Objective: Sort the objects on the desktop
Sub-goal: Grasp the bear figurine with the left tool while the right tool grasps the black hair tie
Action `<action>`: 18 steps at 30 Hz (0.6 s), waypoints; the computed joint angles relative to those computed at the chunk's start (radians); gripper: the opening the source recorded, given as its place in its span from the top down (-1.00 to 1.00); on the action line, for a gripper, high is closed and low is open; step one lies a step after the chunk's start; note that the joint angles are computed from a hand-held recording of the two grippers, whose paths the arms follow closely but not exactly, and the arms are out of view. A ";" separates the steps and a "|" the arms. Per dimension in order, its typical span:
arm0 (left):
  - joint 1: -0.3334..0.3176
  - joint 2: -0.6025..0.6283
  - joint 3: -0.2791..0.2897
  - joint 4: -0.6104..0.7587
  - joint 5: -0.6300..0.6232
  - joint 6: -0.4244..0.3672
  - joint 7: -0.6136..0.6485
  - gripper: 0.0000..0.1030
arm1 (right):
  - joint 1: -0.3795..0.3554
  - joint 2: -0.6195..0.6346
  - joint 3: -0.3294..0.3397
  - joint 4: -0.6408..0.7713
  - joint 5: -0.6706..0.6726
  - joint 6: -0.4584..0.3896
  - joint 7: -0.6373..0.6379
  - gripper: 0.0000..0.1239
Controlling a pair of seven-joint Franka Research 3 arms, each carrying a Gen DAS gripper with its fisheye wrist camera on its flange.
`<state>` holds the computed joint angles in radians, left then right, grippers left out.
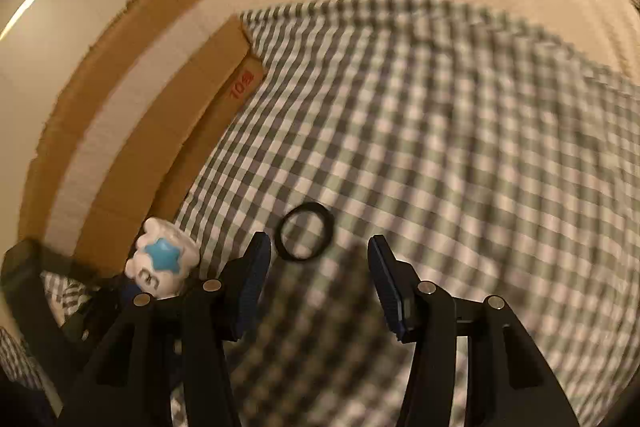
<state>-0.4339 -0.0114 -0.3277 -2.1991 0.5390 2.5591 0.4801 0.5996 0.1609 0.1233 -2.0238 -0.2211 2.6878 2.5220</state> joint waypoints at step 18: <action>-0.056 -0.196 -0.004 -0.119 -0.309 0.113 0.251 0.22 | -0.034 -0.279 0.105 -0.134 -0.105 -0.222 0.138 0.95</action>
<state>-0.4894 -0.2074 -0.3320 -2.3183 0.2301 2.6724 0.7314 0.5653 -0.1182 0.2280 -2.1573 -0.3263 2.4658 2.6604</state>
